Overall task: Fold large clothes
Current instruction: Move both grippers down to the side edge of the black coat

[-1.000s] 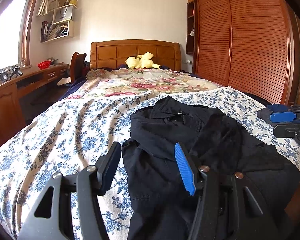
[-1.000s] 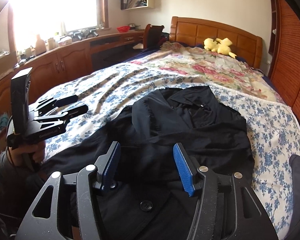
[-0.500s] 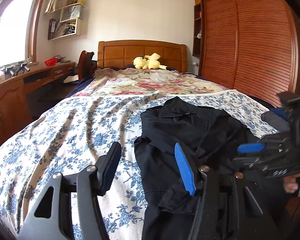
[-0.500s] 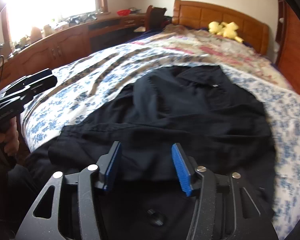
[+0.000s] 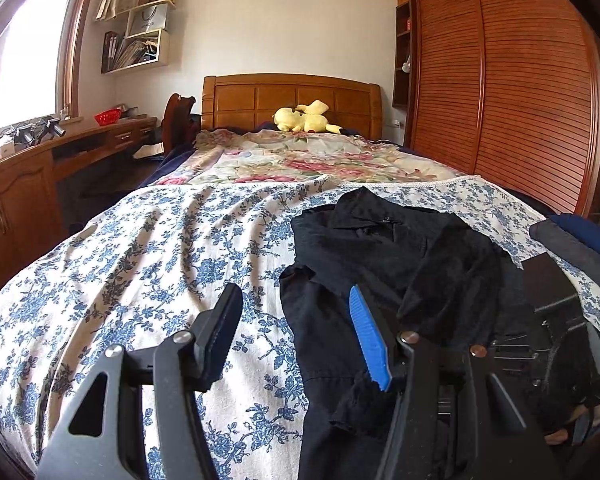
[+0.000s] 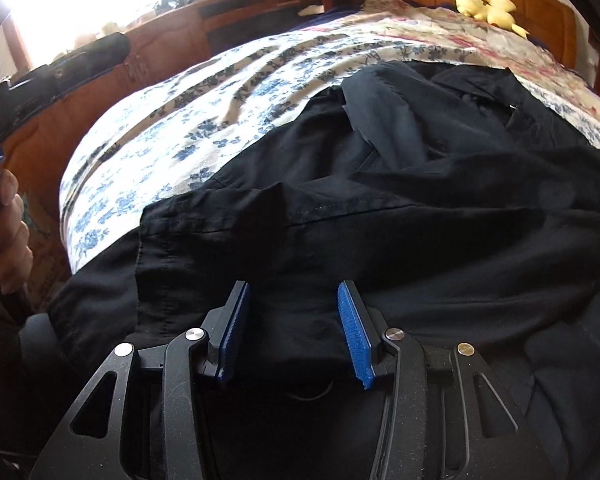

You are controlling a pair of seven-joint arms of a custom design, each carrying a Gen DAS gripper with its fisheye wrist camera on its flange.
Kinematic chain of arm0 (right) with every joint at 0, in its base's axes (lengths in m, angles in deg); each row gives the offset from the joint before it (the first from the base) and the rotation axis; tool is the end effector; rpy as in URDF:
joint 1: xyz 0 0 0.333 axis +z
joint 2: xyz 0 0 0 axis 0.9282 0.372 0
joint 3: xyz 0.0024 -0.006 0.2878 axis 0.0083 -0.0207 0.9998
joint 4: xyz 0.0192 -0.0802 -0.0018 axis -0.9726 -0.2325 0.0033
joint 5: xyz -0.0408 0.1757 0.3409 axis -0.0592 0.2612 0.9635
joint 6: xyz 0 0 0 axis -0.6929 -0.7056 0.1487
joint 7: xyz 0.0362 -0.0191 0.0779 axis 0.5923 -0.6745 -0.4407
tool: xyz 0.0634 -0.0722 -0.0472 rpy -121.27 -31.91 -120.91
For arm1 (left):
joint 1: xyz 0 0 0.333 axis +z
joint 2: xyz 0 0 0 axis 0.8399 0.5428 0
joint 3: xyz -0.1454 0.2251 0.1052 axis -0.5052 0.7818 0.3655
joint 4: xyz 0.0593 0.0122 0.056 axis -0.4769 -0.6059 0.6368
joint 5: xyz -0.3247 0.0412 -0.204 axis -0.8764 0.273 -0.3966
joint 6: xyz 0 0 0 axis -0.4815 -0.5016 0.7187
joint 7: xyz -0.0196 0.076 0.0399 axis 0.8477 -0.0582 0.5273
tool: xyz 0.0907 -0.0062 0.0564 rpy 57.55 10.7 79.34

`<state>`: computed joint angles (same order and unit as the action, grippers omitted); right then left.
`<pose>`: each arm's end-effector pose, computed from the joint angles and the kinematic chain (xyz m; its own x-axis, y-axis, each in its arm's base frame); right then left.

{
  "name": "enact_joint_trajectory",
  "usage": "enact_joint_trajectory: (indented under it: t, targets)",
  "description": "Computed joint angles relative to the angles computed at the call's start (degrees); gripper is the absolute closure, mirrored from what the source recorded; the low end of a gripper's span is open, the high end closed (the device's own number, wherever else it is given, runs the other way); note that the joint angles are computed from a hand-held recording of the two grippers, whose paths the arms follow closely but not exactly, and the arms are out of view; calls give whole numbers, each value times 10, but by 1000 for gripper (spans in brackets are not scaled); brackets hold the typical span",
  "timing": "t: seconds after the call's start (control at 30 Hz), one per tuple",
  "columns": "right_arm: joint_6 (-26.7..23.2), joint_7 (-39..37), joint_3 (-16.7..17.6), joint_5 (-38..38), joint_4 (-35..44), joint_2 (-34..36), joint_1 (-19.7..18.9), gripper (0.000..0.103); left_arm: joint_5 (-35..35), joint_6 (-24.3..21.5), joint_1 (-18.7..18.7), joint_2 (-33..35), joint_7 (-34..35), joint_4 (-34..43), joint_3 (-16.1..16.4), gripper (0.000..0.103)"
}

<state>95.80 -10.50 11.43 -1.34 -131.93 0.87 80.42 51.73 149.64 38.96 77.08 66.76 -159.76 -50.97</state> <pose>0.5748 0.1494 0.4655 0.5381 -0.8297 -0.1485 -0.7263 -0.3671 -0.5811 0.5534 -0.3168 0.5480 -0.1633 -0.9845 0.0642 -0.4527 0.0169 -0.8915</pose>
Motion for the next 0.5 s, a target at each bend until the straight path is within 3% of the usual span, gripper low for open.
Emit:
enact_joint_trajectory:
  t: [0.2, 0.5]
  targets:
    - [7, -5, -10, 23, -35, -47, -2, 58, -17, -12, -4, 9, 22, 9, -4, 48]
    - [28, 8, -67, -23, -135, -183, -30, 58, -52, -51, -26, 2, 67, -1, -17, 48]
